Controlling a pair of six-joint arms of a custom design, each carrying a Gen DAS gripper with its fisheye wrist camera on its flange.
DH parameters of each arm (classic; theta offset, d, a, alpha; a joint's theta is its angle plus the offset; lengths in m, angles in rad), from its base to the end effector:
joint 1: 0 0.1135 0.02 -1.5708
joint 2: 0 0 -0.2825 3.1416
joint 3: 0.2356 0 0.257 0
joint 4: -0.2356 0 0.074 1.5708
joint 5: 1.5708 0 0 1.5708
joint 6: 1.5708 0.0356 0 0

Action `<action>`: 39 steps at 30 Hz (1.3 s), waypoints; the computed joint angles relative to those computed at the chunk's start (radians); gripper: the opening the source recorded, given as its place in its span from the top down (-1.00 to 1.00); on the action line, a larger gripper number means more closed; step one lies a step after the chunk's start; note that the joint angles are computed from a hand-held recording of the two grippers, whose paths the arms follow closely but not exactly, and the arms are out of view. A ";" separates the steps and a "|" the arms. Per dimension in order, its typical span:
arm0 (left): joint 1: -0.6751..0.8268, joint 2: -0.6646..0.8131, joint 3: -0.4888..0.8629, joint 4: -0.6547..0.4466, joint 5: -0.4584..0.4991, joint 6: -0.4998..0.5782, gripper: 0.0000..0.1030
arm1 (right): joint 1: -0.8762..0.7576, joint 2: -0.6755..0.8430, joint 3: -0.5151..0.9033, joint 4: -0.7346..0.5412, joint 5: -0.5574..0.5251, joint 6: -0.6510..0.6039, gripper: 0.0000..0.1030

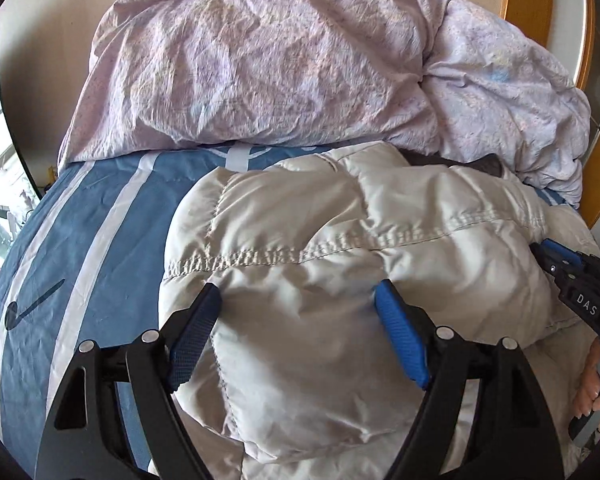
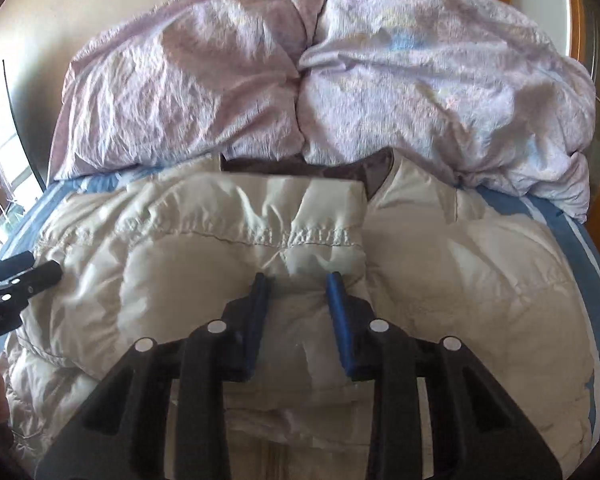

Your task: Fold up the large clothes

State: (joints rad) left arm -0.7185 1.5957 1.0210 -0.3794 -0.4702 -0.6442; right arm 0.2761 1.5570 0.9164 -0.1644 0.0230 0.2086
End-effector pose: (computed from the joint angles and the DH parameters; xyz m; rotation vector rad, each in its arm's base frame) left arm 0.2595 -0.2054 0.2242 -0.0930 2.3836 -0.0346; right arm 0.3161 0.0887 0.2157 -0.0694 2.3841 0.2039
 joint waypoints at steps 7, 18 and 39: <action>0.026 0.043 -0.001 0.035 0.006 0.023 -0.67 | -0.045 0.018 -0.065 0.083 -0.088 0.029 0.39; 0.035 0.093 0.028 0.008 0.019 0.023 -0.96 | -0.119 0.014 -0.065 0.093 -0.263 0.005 0.25; -0.105 -1.048 -0.593 -0.320 0.324 -0.255 -0.96 | -1.553 0.083 0.014 -1.071 -0.752 -1.242 -0.92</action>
State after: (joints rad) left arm -0.8235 0.5482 0.4279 -0.6990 -0.1465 -0.8996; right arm -1.2765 1.6396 0.9305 -1.2350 -0.7295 -1.0336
